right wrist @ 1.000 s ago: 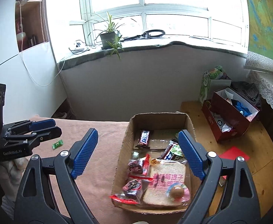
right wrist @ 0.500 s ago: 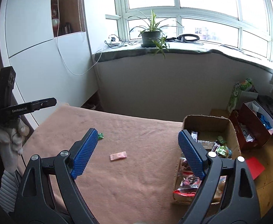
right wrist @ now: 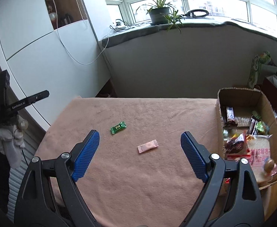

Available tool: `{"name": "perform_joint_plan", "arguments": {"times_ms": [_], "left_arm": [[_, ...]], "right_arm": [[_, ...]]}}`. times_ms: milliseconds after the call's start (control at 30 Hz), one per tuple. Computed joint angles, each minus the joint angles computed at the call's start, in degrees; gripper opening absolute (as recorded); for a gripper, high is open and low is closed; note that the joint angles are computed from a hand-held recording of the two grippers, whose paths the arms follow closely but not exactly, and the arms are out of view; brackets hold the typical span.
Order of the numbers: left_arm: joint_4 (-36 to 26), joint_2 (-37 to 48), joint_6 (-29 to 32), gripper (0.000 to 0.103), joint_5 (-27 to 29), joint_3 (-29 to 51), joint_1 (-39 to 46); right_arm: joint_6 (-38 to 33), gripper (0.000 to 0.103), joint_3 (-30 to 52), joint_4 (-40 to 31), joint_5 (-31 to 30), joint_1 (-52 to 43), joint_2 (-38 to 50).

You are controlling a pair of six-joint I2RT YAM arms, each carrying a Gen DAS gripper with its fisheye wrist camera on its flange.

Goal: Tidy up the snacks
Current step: 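Move both grippers back over the pink candy and green packet, then grasp the pink wrapped candy with the right gripper while the left grasps the green packet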

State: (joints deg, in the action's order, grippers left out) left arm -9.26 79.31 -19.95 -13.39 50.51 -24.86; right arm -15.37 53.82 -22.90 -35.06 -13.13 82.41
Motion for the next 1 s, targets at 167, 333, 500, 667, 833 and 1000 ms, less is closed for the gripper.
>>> {"name": "perform_joint_plan", "arguments": {"times_ms": [167,333,500,667,833,1000], "left_arm": [[5.2,10.4,-0.8,0.047,5.8,1.3,-0.5],[6.5,20.1,-0.9,0.047,11.2,5.7,-0.8],[7.3,26.8,1.0,0.047,13.6,9.2,-1.2],[5.8,31.5,3.8,0.047,13.5,13.3,-2.7],[5.0,34.7,4.7,0.047,13.8,16.4,-2.9],[5.2,36.9,5.3,0.047,14.5,17.9,-2.5]], "right_arm": [[4.7,0.088,1.3,2.7,0.8,1.5,8.7],[7.2,0.076,3.7,3.8,2.2,3.4,17.2],[9.2,0.064,7.7,3.0,1.7,4.5,25.0],[10.6,0.059,10.8,2.8,2.2,5.9,29.7],[11.8,0.053,13.3,3.1,3.5,8.0,32.8],[12.0,0.053,14.1,4.8,7.1,11.1,33.2]]}}
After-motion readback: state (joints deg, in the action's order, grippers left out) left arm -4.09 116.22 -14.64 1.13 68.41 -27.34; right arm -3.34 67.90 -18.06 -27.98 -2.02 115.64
